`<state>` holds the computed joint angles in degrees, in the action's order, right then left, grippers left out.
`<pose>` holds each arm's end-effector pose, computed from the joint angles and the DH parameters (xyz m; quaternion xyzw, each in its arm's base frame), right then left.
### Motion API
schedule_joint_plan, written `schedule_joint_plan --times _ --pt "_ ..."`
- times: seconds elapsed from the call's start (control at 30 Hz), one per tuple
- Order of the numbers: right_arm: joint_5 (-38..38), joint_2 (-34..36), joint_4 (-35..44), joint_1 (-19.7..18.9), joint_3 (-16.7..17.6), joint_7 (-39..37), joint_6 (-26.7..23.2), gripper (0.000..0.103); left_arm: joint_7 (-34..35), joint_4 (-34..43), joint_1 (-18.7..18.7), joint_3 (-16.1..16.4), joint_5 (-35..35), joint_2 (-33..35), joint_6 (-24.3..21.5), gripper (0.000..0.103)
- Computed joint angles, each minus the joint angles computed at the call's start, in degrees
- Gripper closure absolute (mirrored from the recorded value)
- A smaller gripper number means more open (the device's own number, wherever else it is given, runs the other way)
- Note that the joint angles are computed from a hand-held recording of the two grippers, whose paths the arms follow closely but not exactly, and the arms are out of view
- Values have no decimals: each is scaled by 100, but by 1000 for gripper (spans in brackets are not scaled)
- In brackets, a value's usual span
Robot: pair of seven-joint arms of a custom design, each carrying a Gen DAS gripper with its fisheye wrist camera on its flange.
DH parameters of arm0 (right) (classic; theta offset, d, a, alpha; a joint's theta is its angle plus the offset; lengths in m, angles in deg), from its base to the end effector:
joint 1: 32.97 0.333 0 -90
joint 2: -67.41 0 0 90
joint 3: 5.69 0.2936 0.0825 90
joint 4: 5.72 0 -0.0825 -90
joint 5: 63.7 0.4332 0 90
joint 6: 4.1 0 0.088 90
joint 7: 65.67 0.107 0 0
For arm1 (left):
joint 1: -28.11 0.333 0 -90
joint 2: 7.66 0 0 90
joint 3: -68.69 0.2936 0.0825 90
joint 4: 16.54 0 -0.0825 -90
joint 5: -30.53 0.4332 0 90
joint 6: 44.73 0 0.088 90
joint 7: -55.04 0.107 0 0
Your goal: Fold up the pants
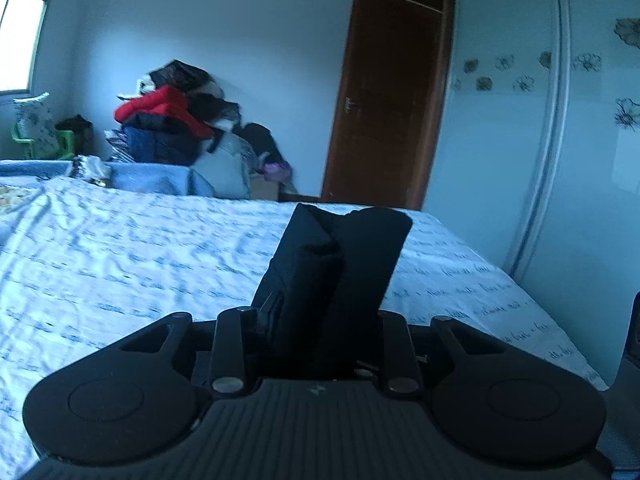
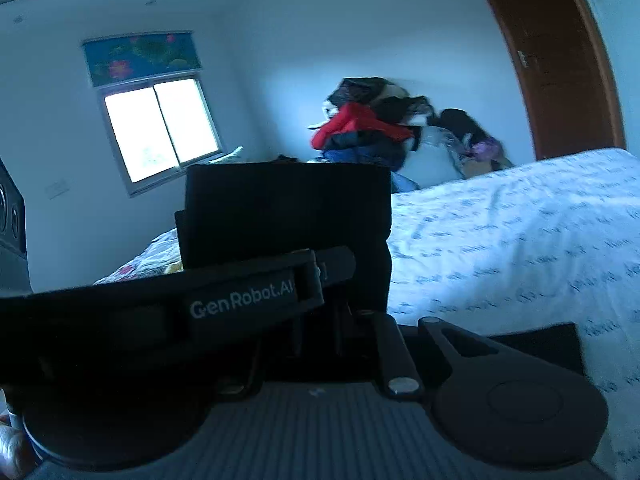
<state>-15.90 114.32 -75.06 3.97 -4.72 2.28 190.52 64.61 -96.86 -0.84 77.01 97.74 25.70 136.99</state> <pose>0.6865 0.4230 0.3863 -0.5855 0.5443 -0.2105 0.5627 0.6793 -0.3728 0.4216 -0.5193 0.6511 -0.4811 0.2737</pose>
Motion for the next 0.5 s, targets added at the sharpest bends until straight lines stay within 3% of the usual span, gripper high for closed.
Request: schedule_joint_plan --times 0.07,0.17,0.27,0.3,0.47,0.5 --pt "23 -75 -159 -111 91 16 90 87 433 172 203 -351 -283 183 -44 70" --pt "413 -128 -286 91 -265 33 70 87 1216 371 483 -886 -837 459 -103 70" --pt "534 -193 -466 -43 -204 80 52 87 2166 646 833 -1580 -1441 804 -353 70" --pt "577 -200 -502 -72 -199 123 37 87 2334 718 837 -1666 -1570 890 -419 70" --pt "281 -153 -644 -723 535 404 171 87 3232 1271 854 -2019 -2167 1417 -769 70" --pt "73 -143 -728 -980 851 473 270 87 3350 1364 831 -2037 -2270 1493 -834 70"
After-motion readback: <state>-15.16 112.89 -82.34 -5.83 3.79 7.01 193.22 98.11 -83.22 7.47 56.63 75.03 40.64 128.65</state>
